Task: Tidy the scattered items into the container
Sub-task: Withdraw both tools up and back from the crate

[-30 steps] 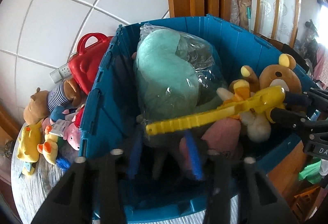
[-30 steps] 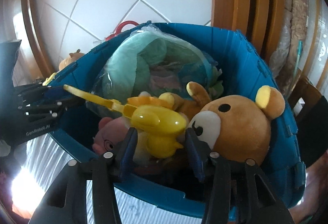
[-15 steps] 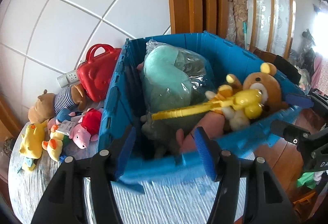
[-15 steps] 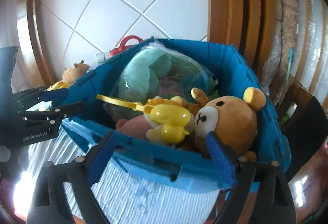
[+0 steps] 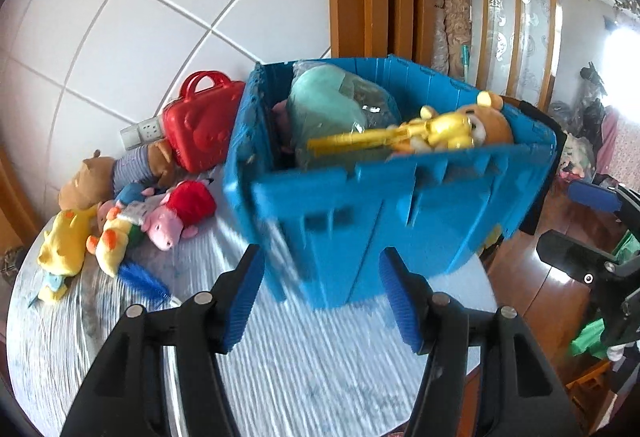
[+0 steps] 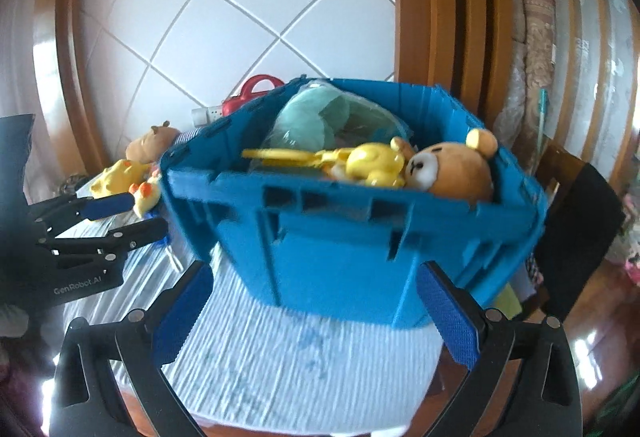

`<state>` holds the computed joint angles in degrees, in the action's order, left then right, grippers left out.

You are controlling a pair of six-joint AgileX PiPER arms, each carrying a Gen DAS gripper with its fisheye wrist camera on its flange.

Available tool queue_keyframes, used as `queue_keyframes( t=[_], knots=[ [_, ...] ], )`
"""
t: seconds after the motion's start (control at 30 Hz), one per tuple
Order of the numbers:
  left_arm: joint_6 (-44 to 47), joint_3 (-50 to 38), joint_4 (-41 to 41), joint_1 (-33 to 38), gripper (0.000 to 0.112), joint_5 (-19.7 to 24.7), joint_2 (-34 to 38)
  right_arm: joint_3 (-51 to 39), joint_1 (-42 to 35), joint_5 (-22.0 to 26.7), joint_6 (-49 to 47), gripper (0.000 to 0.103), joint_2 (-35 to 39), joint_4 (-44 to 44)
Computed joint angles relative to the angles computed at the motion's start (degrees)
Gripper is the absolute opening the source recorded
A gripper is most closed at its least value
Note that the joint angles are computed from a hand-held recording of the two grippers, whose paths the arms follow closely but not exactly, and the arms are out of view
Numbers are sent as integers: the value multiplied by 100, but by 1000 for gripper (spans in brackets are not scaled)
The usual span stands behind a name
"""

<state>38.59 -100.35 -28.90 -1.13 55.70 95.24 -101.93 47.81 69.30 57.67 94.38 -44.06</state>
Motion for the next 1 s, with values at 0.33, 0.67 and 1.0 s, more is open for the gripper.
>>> queue_keyframes(
  t=[0.33,0.67,1.0],
  knots=[
    [-458,824,269,471,59,-128,-503,41,38,-645,-328,103,338,584],
    [-1562,1049,1238,543,59,-300,-620,-109,-377,-1540,-1563,103,667,1729],
    [-1735,1262,1389,828,59,-271,-590,-205,-526,-1794,-1877,103,1028,2206]
  ],
)
